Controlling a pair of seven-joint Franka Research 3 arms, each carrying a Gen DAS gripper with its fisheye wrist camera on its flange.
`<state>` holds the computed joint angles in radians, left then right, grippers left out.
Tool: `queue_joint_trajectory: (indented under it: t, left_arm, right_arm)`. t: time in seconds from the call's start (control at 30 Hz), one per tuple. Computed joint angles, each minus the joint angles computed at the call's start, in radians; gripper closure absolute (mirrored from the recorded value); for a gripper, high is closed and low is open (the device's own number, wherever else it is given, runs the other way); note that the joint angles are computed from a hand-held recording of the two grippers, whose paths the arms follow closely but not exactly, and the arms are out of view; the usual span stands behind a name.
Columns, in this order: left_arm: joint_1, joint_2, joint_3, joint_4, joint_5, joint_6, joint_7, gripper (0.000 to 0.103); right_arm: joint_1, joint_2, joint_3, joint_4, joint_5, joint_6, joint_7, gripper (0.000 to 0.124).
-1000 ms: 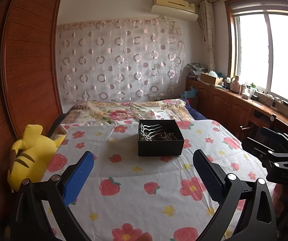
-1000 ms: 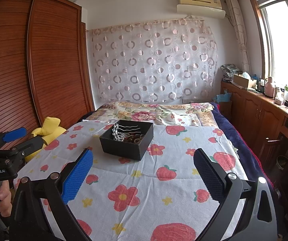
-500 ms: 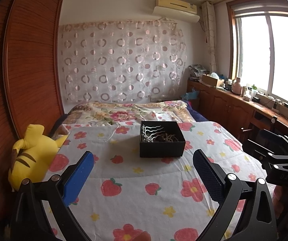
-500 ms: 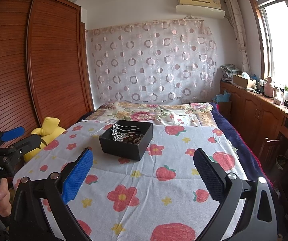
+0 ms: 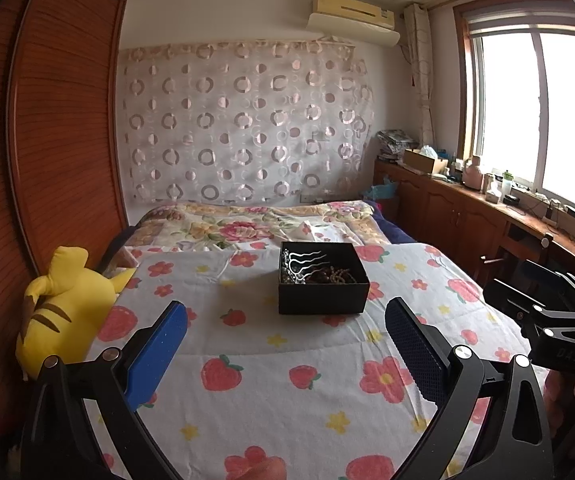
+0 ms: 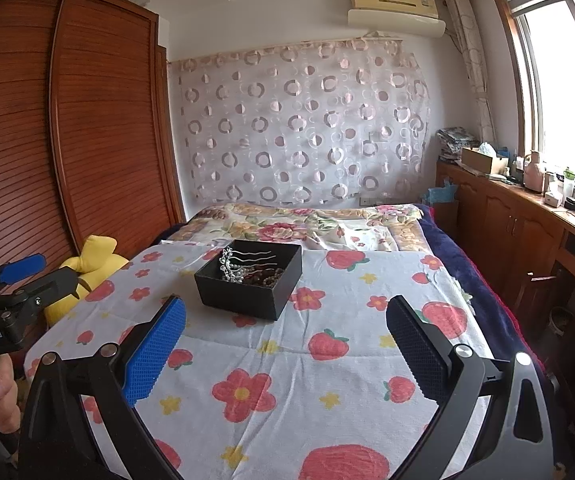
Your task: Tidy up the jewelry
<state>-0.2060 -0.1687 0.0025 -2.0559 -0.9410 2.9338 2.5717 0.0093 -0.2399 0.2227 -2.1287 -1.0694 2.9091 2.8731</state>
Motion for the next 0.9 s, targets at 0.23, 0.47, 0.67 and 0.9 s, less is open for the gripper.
queue_joint_trajectory:
  t: [0.23, 0.47, 0.67, 0.9]
  left_arm:
    - [0.001, 0.007, 0.003, 0.015, -0.036, -0.011, 0.034, 0.007]
    - [0.012, 0.01, -0.008, 0.017, -0.038, -0.012, 0.034, 0.007]
    - [0.014, 0.009, -0.01, 0.014, -0.035, -0.009, 0.034, 0.007]
    - [0.014, 0.011, -0.01, 0.015, -0.044, -0.006, 0.042, 0.007]
  right_arm:
    - [0.002, 0.0, -0.001, 0.001, -0.008, -0.002, 0.007, 0.023]
    - [0.007, 0.002, -0.004, 0.002, -0.006, -0.002, 0.006, 0.023]
    - [0.006, 0.002, -0.001, 0.003, -0.013, -0.005, 0.014, 0.023]
    - [0.008, 0.002, -0.004, 0.002, -0.013, -0.006, 0.013, 0.023]
